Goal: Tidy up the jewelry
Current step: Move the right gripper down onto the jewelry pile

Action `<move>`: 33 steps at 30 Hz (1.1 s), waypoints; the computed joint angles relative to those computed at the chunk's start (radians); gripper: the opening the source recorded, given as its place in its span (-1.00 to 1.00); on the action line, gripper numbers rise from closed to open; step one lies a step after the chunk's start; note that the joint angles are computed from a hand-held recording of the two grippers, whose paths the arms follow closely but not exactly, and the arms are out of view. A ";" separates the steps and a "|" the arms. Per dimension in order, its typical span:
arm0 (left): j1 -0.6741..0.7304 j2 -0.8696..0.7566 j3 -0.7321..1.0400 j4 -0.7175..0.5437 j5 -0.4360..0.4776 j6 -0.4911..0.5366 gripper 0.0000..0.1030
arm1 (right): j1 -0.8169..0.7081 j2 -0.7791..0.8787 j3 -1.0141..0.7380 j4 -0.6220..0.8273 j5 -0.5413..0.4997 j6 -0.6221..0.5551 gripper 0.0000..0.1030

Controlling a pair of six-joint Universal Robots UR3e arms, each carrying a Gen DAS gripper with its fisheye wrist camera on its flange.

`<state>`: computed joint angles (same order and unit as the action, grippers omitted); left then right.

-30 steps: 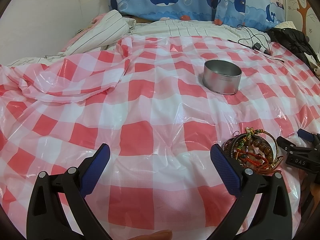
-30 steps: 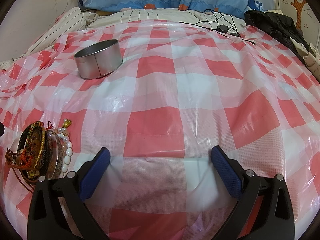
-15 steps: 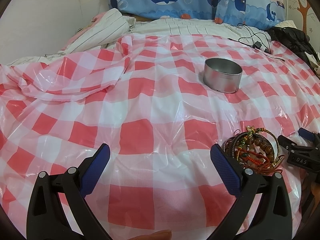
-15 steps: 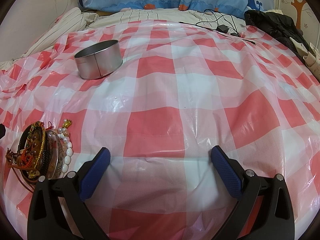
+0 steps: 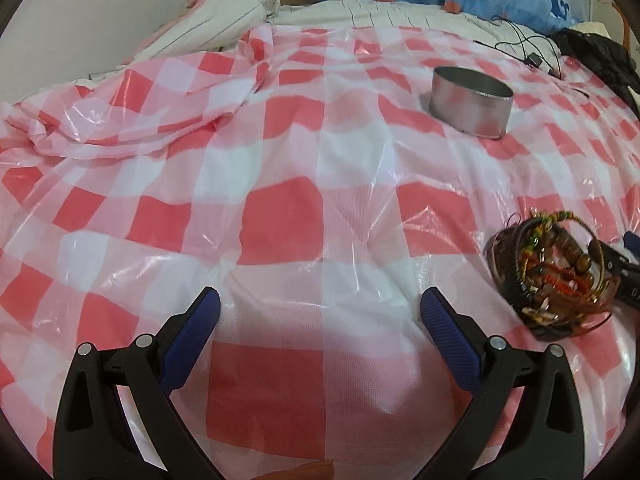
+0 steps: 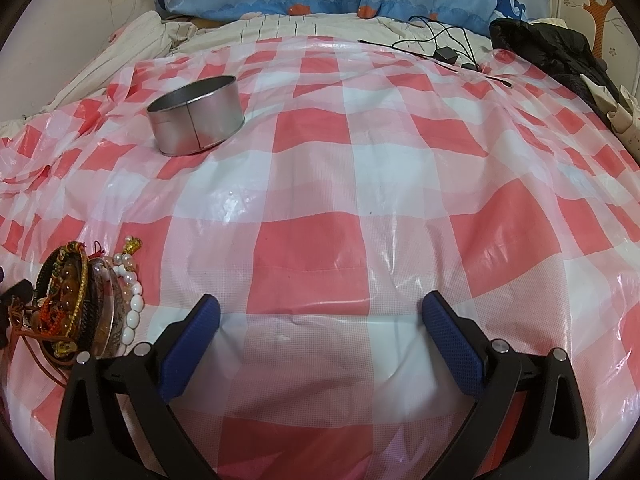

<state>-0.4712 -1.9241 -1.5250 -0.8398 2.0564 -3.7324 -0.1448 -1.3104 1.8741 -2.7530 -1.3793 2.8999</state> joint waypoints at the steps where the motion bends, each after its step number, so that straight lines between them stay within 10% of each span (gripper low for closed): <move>1: 0.001 -0.001 -0.006 0.001 -0.005 0.003 0.88 | 0.008 0.008 -0.012 0.013 -0.010 0.001 0.89; 10: 0.045 0.047 -0.082 0.057 -0.086 -0.013 0.88 | -0.018 -0.007 -0.032 0.083 0.041 -0.027 0.89; 16: 0.025 0.075 -0.087 0.163 -0.004 -0.011 0.88 | -0.118 -0.128 0.061 0.034 0.334 -0.007 0.89; 24: 0.005 0.043 -0.022 0.134 -0.001 0.048 0.88 | -0.055 -0.118 -0.023 0.223 0.443 -0.157 0.87; 33: 0.000 0.066 -0.051 0.162 -0.016 0.055 0.88 | -0.011 -0.049 -0.100 0.342 0.481 -0.187 -0.38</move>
